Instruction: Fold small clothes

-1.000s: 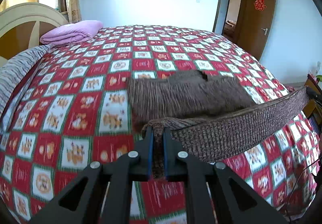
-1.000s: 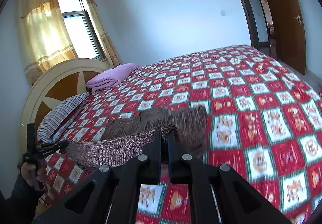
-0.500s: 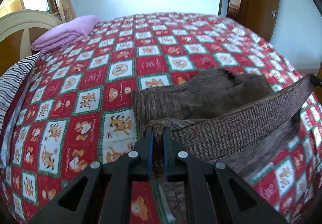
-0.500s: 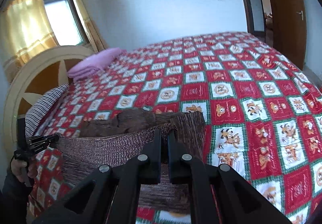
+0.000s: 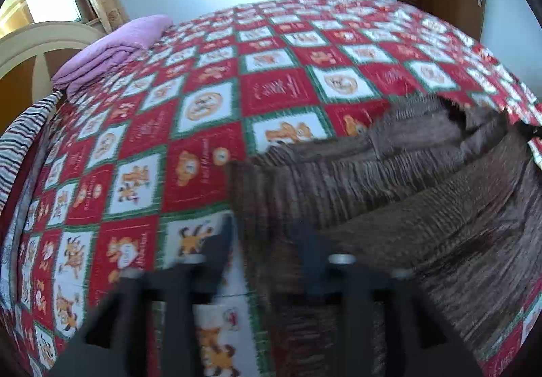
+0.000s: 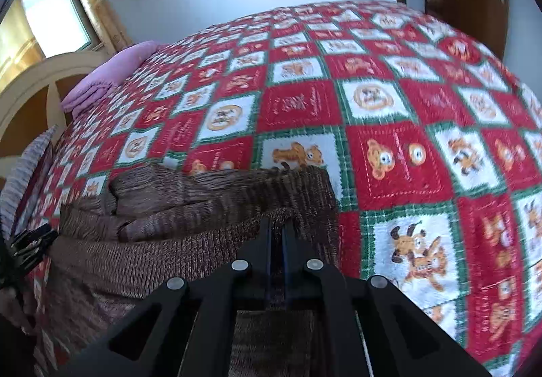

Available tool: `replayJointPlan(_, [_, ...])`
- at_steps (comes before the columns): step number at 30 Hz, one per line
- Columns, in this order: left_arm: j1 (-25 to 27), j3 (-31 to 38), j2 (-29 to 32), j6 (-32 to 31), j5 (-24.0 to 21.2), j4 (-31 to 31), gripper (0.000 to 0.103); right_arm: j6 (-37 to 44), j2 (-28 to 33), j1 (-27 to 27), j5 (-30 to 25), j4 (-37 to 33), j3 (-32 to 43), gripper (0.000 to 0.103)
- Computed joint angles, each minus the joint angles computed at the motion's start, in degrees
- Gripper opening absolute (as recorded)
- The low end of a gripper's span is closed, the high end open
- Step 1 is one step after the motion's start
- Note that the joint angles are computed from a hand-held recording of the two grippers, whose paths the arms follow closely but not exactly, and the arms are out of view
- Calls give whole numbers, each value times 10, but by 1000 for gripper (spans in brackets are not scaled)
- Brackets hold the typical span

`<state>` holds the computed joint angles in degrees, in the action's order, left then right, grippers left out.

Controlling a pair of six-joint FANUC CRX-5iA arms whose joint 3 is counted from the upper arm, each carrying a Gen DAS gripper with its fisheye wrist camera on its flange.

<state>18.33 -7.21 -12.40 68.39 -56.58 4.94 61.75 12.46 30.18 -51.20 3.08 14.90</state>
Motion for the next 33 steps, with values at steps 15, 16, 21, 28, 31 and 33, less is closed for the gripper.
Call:
replayJointPlan(15, [-26,-85,-74,-74,69,-82,94,50,-34,61,-42,108,-60,63])
replayJointPlan(16, [-36,-76,-64,-62,74,-92,94,66,-24,68,-59,117,-53,63])
replayJointPlan(21, [-88,20,10,86,42,-225,96,30,34,64,-66,185,8,63])
replayJointPlan(28, [-27,91,59,171,-17,-191,96,-65,46,32,-16,201,43,63])
replayJointPlan(31, [-18,58,32,143,0,-193,98,-54,13,27,19,191,-9,63])
replayJointPlan(33, [-11,36,17,128,7,-183,98,-51,-2,21,31,175,-30,63])
